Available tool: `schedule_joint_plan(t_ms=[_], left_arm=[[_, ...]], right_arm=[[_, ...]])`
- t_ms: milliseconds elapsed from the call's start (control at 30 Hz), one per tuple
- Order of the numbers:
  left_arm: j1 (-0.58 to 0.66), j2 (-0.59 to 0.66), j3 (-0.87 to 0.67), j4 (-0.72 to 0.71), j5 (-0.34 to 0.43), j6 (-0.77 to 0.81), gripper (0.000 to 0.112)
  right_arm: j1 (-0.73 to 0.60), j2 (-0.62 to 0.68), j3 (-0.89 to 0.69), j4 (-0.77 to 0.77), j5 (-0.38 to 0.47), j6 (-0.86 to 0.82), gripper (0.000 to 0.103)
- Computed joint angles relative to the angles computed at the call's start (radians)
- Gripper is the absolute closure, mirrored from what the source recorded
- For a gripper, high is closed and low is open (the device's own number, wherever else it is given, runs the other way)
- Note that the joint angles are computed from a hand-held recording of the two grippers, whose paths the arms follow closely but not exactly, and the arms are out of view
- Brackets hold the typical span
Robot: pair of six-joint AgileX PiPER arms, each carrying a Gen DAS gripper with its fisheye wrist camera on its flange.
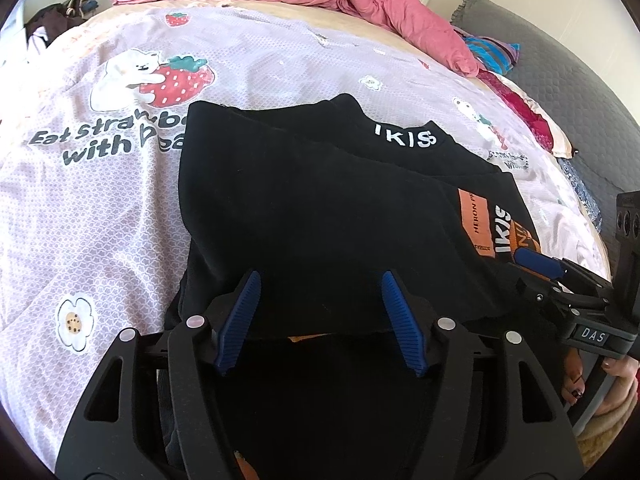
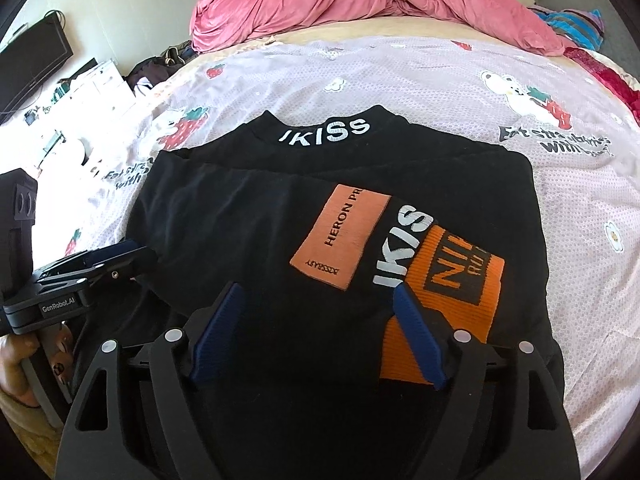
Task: Fold small clothes
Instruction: 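Move both open grippers over the folded shirt toward its hem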
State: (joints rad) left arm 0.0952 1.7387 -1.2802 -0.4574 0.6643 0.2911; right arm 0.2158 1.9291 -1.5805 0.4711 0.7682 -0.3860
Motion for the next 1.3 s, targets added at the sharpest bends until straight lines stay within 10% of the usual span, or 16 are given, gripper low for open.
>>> schedule_joint_plan(t_ms=[567, 1300], left_arm=[[0.011, -0.063, 0.014, 0.032, -0.006, -0.036, 0.02], [-0.013, -0.16, 0.056, 0.156, -0.036, -0.116, 0.019]], right_arm=[[-0.033, -0.047, 0.04, 0.079, -0.049, -0.029, 0.011], [-0.038, -0.134, 0.125, 0.089, -0.119, -0.059, 0.011]])
